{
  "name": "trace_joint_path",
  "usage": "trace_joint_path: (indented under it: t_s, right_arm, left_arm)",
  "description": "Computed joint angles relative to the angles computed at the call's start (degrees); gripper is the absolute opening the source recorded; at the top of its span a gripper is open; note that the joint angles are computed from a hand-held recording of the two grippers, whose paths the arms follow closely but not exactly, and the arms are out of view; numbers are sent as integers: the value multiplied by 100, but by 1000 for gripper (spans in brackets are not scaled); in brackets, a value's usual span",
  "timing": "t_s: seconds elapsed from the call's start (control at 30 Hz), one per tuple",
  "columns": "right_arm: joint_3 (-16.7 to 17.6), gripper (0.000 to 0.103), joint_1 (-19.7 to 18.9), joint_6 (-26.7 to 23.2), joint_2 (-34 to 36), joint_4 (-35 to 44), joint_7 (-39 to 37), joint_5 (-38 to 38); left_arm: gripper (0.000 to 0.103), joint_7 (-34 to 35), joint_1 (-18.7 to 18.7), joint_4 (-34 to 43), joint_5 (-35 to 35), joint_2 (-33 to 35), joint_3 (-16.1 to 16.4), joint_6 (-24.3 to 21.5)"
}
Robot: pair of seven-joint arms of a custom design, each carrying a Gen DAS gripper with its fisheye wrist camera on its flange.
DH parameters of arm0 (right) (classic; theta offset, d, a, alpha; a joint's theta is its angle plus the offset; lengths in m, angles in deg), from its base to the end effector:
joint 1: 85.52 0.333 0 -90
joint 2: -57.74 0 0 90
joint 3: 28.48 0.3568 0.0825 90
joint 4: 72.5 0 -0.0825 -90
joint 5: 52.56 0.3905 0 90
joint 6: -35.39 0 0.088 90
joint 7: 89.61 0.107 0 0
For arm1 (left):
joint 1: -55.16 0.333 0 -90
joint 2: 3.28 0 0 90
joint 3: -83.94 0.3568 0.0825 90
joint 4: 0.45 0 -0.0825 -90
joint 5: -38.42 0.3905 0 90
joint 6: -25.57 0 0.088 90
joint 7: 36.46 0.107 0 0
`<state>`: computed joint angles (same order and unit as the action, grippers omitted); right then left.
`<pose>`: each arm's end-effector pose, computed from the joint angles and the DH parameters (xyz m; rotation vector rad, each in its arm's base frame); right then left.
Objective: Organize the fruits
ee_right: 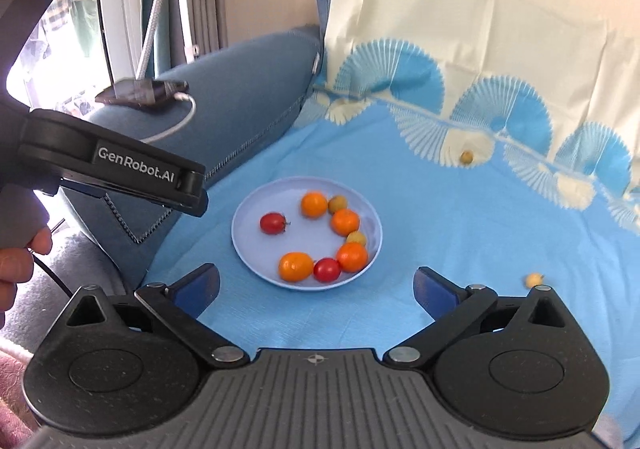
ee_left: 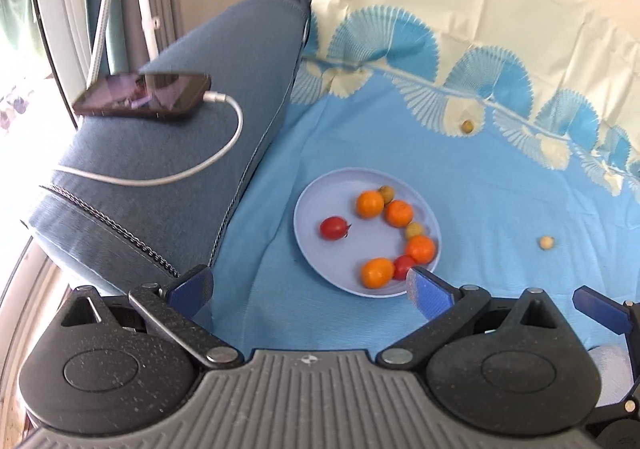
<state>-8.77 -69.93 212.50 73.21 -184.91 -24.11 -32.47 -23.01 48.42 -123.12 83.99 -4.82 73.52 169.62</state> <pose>0.5723 0.3447 0.4800 -2.0554 1.0222 -0.4303 0.5439 -0.1750 0.4939 -2.1480 1.3173 -0.5132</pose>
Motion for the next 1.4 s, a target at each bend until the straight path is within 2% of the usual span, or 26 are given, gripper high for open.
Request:
trace_joint_path:
  t_s: [0.2,0.4,0.57,1.07,1.4]
  right_arm:
    - [284,102,-269,412,-287,-377,-29,245]
    - [888,102,-813,638,-426,-577,-341,611]
    - [1244,102,-1122,753,-462,-647,-462,689]
    - [1302,102,-1211,795,-461,-690,-127,253]
    - [1192,102,-1135,740,-425,-651,45,72]
  left_arm:
    - [103,-258,-72,-52,301,-224,-141,-116]
    - [103,-311,-70,-105,348,-361,-213,-163]
    - [103,-400,-59,-116,426,-413,-252,-207]
    - [103,-353,13,-126,354,-442,-256,-134]
    - [103,-329,4,-101,319,-421,-248,-142]
